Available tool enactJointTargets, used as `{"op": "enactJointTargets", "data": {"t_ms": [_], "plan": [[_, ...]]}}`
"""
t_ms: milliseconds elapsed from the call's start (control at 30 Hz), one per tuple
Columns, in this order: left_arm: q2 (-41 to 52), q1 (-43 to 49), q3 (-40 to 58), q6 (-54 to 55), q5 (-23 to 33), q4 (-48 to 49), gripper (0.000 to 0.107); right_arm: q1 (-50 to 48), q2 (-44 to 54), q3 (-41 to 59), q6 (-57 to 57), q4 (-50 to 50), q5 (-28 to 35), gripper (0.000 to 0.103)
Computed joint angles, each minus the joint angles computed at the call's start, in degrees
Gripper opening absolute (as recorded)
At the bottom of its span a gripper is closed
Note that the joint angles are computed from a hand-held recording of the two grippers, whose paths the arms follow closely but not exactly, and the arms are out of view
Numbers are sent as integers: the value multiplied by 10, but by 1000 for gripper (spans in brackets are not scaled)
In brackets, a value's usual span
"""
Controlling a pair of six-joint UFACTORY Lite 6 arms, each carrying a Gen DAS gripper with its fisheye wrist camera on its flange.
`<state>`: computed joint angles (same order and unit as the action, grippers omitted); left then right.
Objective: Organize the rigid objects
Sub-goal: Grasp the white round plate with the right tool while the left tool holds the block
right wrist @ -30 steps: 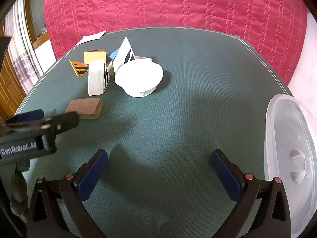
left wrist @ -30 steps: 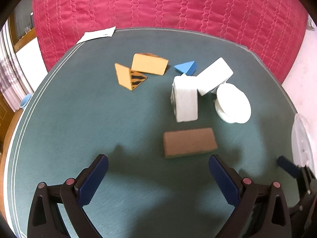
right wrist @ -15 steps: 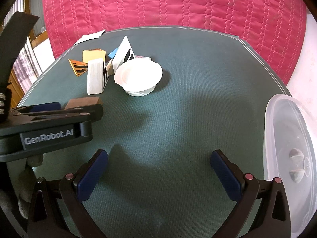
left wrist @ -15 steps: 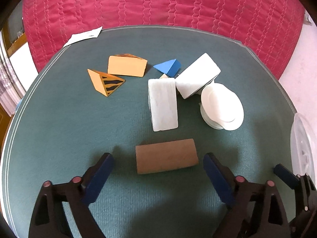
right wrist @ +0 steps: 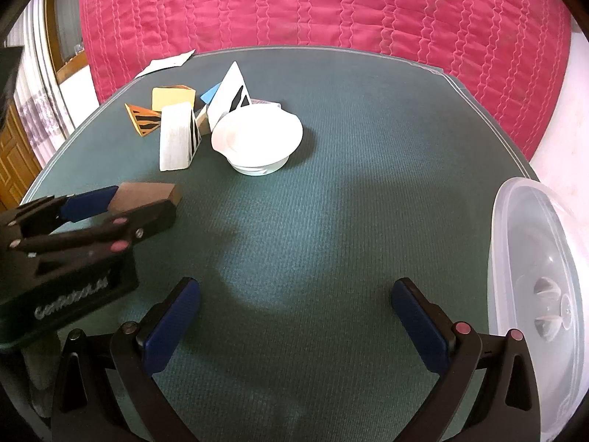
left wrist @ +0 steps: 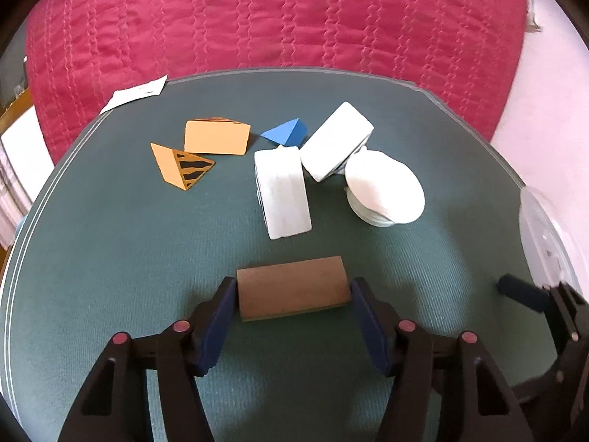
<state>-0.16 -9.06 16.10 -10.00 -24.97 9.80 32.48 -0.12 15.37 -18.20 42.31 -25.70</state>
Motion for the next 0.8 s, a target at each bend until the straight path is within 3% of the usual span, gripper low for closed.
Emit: {"op": "enactJointTargets", "data": {"t_ms": [100, 300, 500, 667, 800], "plan": [[-19, 28, -14, -41, -11, 62, 65, 4, 5, 3, -6, 8, -2, 103], [-67, 46, -55, 44, -33, -8, 65, 2, 3, 1, -11, 8, 2, 103], [-70, 106, -67, 13, -52, 58, 65, -26, 22, 41, -39, -3, 44, 103], [-75, 145, -75, -30, -64, 113, 65, -82, 45, 92, 92, -165, 91, 103], [-71, 151, -74, -42, -67, 118, 65, -99, 72, 132, 166, -239, 94, 103]]}}
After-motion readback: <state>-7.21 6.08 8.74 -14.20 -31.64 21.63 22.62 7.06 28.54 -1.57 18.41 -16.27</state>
